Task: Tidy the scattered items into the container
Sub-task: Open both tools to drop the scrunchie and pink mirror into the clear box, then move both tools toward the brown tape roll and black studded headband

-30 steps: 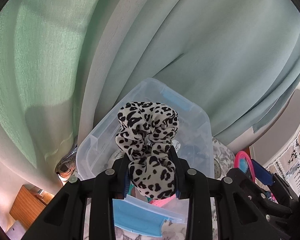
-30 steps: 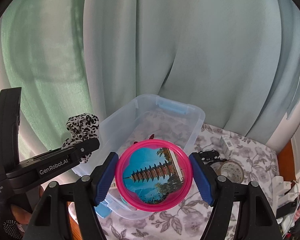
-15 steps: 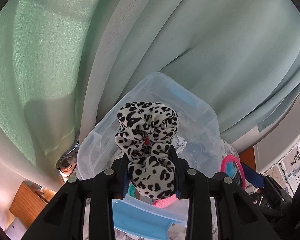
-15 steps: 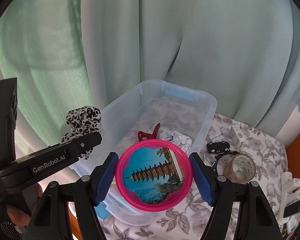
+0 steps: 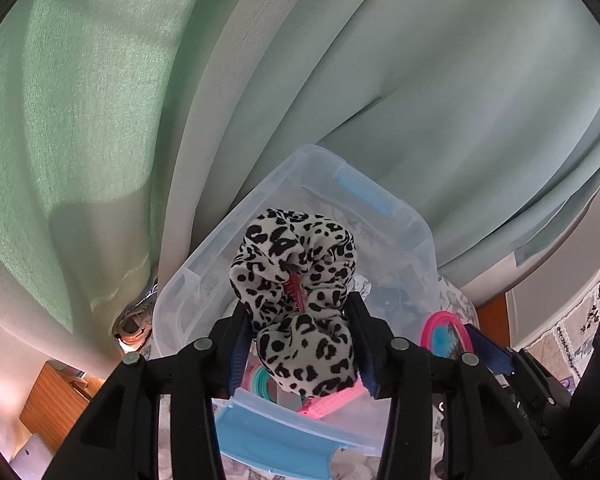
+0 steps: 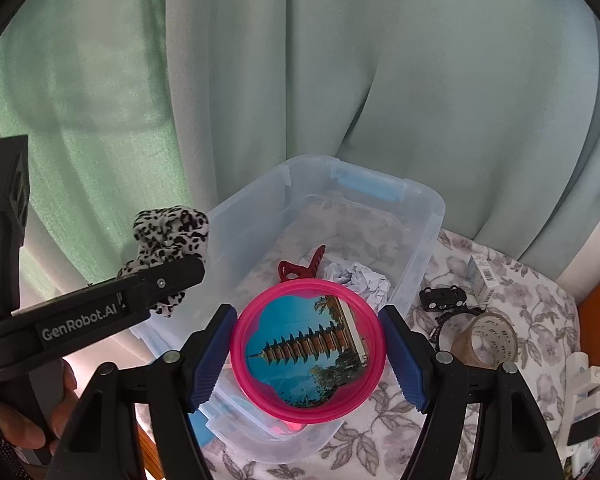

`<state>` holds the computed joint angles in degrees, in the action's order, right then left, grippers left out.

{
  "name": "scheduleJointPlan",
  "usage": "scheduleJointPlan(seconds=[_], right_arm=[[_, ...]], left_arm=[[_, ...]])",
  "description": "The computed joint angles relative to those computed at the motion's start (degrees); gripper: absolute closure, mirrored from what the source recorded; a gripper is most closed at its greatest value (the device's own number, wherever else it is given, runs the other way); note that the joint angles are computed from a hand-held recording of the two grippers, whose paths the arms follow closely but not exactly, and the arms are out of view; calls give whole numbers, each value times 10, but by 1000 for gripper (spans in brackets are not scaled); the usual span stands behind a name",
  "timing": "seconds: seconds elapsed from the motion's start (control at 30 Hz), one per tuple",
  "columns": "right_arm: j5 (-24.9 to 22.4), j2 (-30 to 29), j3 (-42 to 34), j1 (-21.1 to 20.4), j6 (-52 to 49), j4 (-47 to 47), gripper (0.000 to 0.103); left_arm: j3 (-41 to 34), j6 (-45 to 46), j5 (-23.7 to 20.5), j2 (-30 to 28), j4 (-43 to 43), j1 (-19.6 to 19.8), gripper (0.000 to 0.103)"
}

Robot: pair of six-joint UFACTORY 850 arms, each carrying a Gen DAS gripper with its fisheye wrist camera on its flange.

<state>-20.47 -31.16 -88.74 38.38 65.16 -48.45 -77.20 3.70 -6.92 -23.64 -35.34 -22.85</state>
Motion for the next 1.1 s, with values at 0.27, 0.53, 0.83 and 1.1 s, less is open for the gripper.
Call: scheduleJointPlan(seconds=[0.27, 0.53, 0.83, 1.1], right_arm=[[15, 12, 17, -2, 21, -21, 18], [21, 44, 60, -6, 110, -87, 18], [26, 100, 136, -14, 266, -207, 18], [27, 165, 218, -31, 466, -362, 18]], left_arm=[[2, -92, 4, 9, 97, -9, 43], [0, -191, 2, 18, 207, -24, 43], [-13, -378, -11, 23, 414, -57, 43], [-39, -497, -43, 16, 568, -105, 42]])
